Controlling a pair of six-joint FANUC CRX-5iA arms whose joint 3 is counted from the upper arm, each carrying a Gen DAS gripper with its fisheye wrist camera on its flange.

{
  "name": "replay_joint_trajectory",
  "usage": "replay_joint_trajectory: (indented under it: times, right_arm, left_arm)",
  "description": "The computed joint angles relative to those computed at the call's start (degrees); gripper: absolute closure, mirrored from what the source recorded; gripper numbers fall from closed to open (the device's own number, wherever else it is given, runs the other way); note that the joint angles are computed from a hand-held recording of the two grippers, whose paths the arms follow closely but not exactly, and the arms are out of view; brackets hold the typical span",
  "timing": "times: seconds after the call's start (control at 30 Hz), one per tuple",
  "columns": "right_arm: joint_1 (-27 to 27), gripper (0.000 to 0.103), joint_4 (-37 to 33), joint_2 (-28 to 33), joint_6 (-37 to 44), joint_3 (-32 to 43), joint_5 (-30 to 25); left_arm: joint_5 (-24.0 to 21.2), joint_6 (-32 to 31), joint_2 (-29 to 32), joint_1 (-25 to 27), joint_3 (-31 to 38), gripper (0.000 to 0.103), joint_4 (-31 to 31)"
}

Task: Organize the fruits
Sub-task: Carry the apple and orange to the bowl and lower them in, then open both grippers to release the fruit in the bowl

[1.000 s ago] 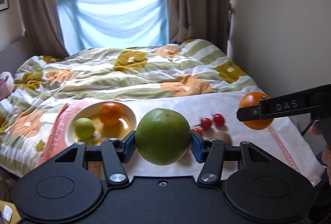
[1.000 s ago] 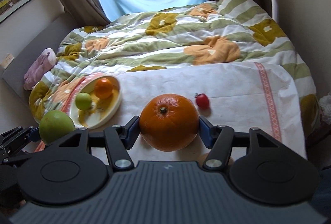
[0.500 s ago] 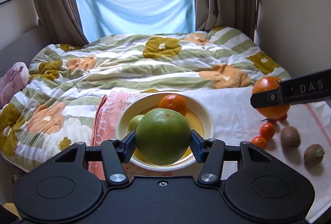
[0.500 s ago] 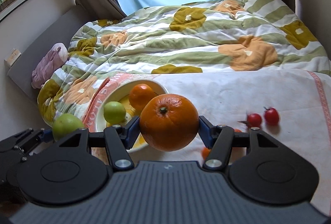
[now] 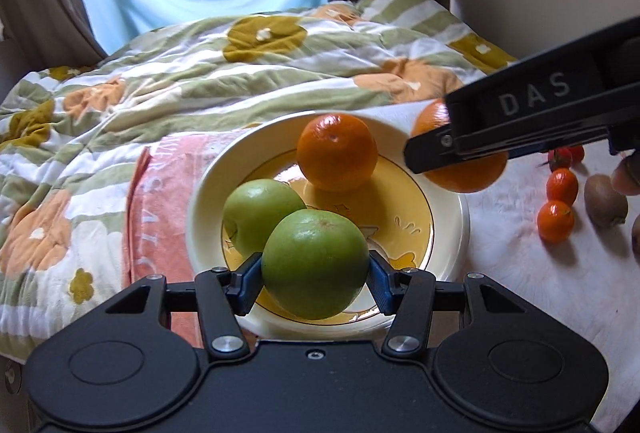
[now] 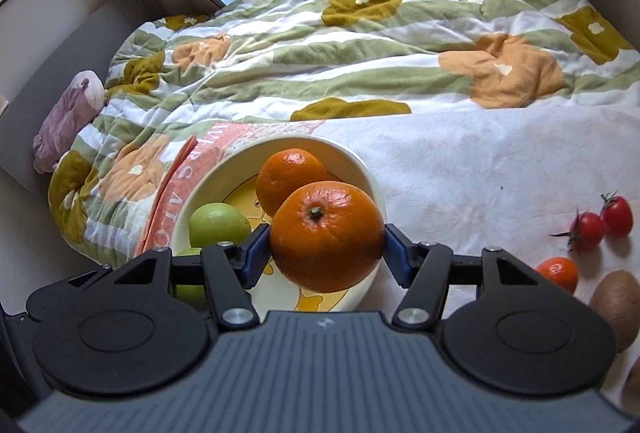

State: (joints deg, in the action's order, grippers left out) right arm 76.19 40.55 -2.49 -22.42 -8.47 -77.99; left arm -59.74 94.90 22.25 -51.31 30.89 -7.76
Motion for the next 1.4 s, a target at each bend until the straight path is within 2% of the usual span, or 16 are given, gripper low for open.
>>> replay_joint_trajectory:
  times: [0.27, 0.43, 0.47, 0.5, 0.57, 0.6, 0.93, 1.17, 1.4]
  right_arm:
    - [-1.1, 0.028, -1.6, 2.7, 1.4, 2.4, -0.3]
    - [-1.2, 0.028, -2.1, 3.3, 2.4, 3.3, -0.9]
    - [-1.2, 0.028, -2.3, 3.3, 2.8, 3.5, -1.1]
    - [-1.2, 0.028, -2.4, 3.4, 3.2, 3.7, -1.2]
    - [-1.2, 0.028, -2.6, 3.5, 4.1, 4.0, -1.3]
    - [-1.3, 0.028, -2.6, 3.5, 4.5, 4.1, -1.2]
    - [-2.5, 0.028, -4.6, 2.4, 11.6, 4.5, 1.4]
    - [-4.9, 0.028, -8.3, 2.3, 17.7, 3.9, 6.2]
    - [-5.9, 0.028, -8.7, 1.9, 16.5, 1.8, 10.0]
  left_arm:
    - [-0.4, -5.6, 1.1, 1.2, -0.1, 0.045, 2.8]
    - [-0.7, -6.3, 1.1, 1.4, -0.8, 0.044, 3.4]
    - [0.2, -6.1, 0.6, 1.3, -1.4, 0.042, 3.1]
    - [1.0, -6.0, 0.1, 1.2, -1.9, 0.029, 2.9]
    - [3.0, -5.0, -1.1, 0.9, -3.0, 0.009, 1.7]
    - [3.6, -4.7, -1.5, 0.7, -3.2, 0.008, 1.0]
    - [0.4, 2.7, -4.0, -0.8, -2.4, 0.008, -3.9]
    - [-1.6, 7.8, -5.4, -1.7, -2.5, 0.008, -7.1]
    - [-3.1, 10.8, -6.3, -2.1, -2.9, 0.008, -9.2]
